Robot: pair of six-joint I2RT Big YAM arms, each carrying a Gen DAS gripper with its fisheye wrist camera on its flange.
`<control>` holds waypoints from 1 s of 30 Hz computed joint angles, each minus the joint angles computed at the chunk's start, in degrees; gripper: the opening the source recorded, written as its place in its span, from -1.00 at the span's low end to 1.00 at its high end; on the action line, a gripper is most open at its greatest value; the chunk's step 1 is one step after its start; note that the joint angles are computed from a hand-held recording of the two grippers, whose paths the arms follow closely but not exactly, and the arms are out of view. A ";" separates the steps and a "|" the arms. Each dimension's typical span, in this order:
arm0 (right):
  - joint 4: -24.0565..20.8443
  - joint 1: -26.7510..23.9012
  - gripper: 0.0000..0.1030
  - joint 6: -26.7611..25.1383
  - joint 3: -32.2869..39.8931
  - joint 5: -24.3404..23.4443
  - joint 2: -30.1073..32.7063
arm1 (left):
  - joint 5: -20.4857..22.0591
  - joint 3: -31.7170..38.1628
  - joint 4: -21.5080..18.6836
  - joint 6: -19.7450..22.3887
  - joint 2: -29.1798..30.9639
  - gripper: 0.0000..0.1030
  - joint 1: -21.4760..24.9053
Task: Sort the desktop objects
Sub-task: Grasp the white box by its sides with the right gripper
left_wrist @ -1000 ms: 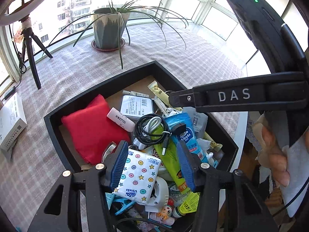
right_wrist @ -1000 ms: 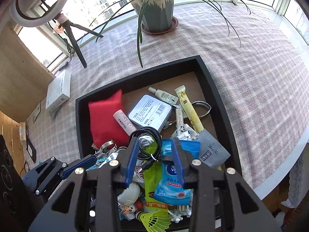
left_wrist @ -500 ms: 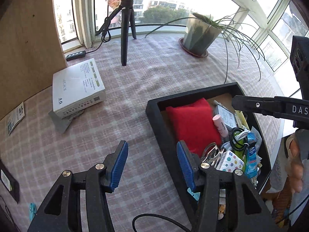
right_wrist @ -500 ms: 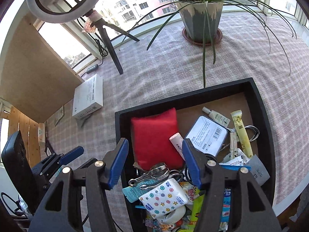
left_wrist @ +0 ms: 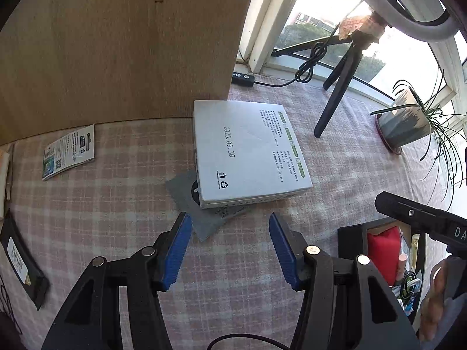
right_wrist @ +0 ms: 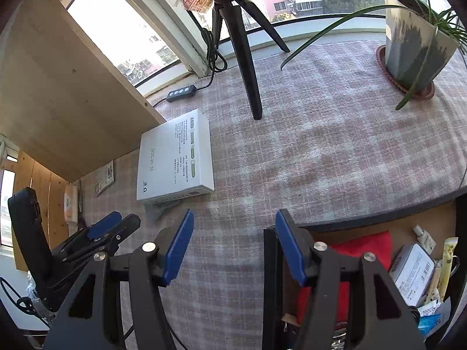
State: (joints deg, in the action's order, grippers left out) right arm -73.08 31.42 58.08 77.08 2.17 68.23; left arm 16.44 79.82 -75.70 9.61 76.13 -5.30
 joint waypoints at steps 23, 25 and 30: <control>9.21 -3.80 0.12 -4.24 5.88 -6.74 14.96 | 5.73 2.67 3.86 -4.35 9.05 0.14 -0.21; 9.91 -3.87 0.12 -4.62 5.85 -7.81 15.41 | 7.12 2.93 3.63 -4.38 9.54 0.14 -0.03; 7.90 -3.04 0.08 -6.23 7.08 -6.62 16.41 | 7.16 2.84 4.08 -3.71 9.43 0.12 -0.19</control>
State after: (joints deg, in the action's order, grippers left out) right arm -65.19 28.37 51.85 84.15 -4.45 84.64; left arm 23.60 82.66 -71.62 5.90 85.56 -5.49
